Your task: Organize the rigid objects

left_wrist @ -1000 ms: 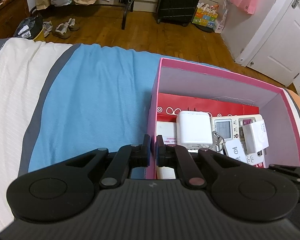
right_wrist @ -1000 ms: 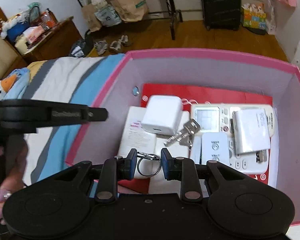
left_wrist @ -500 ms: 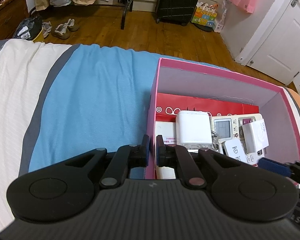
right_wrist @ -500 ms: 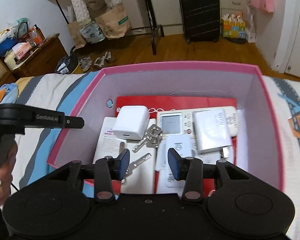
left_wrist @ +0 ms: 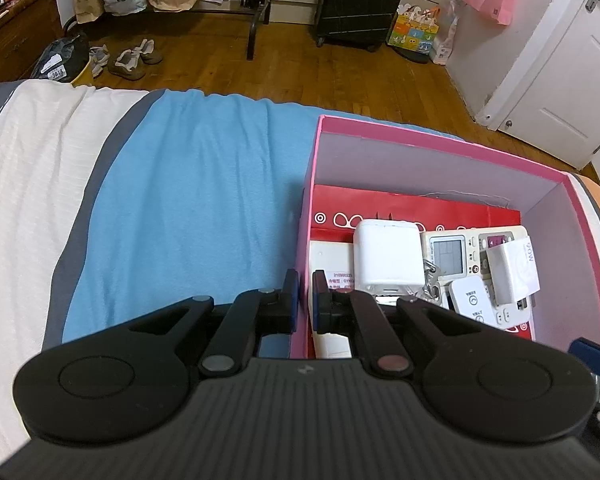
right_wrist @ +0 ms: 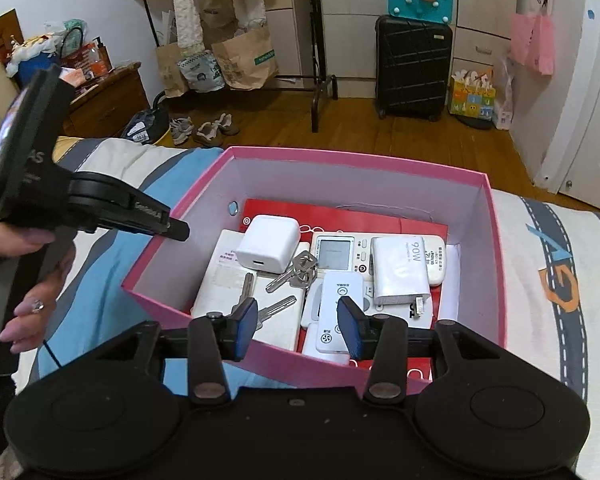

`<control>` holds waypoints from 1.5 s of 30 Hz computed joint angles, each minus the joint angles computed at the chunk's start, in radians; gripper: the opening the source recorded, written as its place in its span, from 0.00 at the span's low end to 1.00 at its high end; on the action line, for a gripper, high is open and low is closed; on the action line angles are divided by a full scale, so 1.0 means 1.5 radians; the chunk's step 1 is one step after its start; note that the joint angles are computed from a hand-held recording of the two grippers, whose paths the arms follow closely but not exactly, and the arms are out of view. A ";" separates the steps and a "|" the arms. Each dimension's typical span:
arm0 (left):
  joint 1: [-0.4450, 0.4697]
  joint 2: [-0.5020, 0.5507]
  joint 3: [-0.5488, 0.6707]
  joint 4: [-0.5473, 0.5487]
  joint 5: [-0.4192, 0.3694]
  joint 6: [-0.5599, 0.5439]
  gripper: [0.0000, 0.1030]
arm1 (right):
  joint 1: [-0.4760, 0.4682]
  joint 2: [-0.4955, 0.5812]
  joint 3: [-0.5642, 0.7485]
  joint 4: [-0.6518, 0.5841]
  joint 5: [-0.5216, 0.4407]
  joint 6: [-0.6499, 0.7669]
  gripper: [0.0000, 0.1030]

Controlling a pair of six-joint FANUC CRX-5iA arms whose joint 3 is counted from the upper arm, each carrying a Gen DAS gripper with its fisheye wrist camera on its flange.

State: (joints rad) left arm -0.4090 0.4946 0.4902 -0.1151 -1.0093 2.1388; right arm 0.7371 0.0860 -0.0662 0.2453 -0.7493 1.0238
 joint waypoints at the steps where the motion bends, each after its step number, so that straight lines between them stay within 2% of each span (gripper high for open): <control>1: 0.000 -0.001 -0.002 0.002 0.001 0.002 0.04 | 0.002 -0.004 -0.004 0.008 -0.001 -0.007 0.49; 6: -0.008 -0.025 -0.019 -0.020 0.000 0.021 0.06 | 0.013 -0.037 -0.040 0.042 0.010 -0.034 0.52; 10: -0.024 -0.081 -0.079 -0.036 0.029 0.043 0.06 | 0.023 -0.071 -0.058 0.033 0.016 0.014 0.51; 16: -0.102 -0.147 -0.089 -0.187 0.006 0.155 0.08 | 0.043 -0.130 -0.109 0.090 0.029 -0.012 0.53; 19: -0.128 -0.168 -0.096 -0.210 0.006 0.189 0.08 | 0.050 -0.163 -0.140 0.107 0.041 -0.028 0.53; 23: -0.181 -0.172 -0.076 -0.266 -0.028 0.217 0.08 | 0.059 -0.214 -0.195 0.155 0.054 -0.081 0.54; 25: -0.197 -0.181 -0.081 -0.267 -0.026 0.223 0.09 | 0.061 -0.238 -0.218 0.172 0.058 -0.108 0.57; 27: -0.218 -0.185 -0.076 -0.276 -0.032 0.229 0.15 | 0.064 -0.262 -0.241 0.189 0.060 -0.134 0.66; 29: -0.246 -0.179 -0.057 -0.305 -0.064 0.243 0.38 | 0.066 -0.289 -0.269 0.211 0.069 -0.165 0.75; 31: -0.272 -0.171 -0.036 -0.331 -0.095 0.262 0.44 | 0.066 -0.312 -0.300 0.240 0.081 -0.209 0.78; 33: -0.283 -0.172 -0.032 -0.332 -0.105 0.272 0.47 | 0.067 -0.322 -0.314 0.266 0.073 -0.249 0.85; 36: -0.302 -0.175 -0.030 -0.337 -0.114 0.287 0.57 | 0.075 -0.337 -0.353 0.367 0.051 -0.345 0.97; 39: -0.327 -0.174 -0.024 -0.360 -0.129 0.307 0.67 | 0.083 -0.346 -0.392 0.473 0.023 -0.427 1.00; 40: -0.331 -0.176 -0.027 -0.367 -0.124 0.310 0.75 | 0.085 -0.350 -0.402 0.495 0.015 -0.441 1.00; 41: -0.339 -0.177 -0.028 -0.375 -0.123 0.316 0.80 | 0.087 -0.352 -0.405 0.503 0.006 -0.447 1.00; 43: -0.359 -0.175 -0.025 -0.400 -0.134 0.324 0.82 | 0.090 -0.358 -0.408 0.504 -0.005 -0.450 1.00; 45: -0.381 -0.168 -0.013 -0.431 -0.157 0.326 0.89 | 0.095 -0.377 -0.419 0.505 -0.004 -0.457 1.00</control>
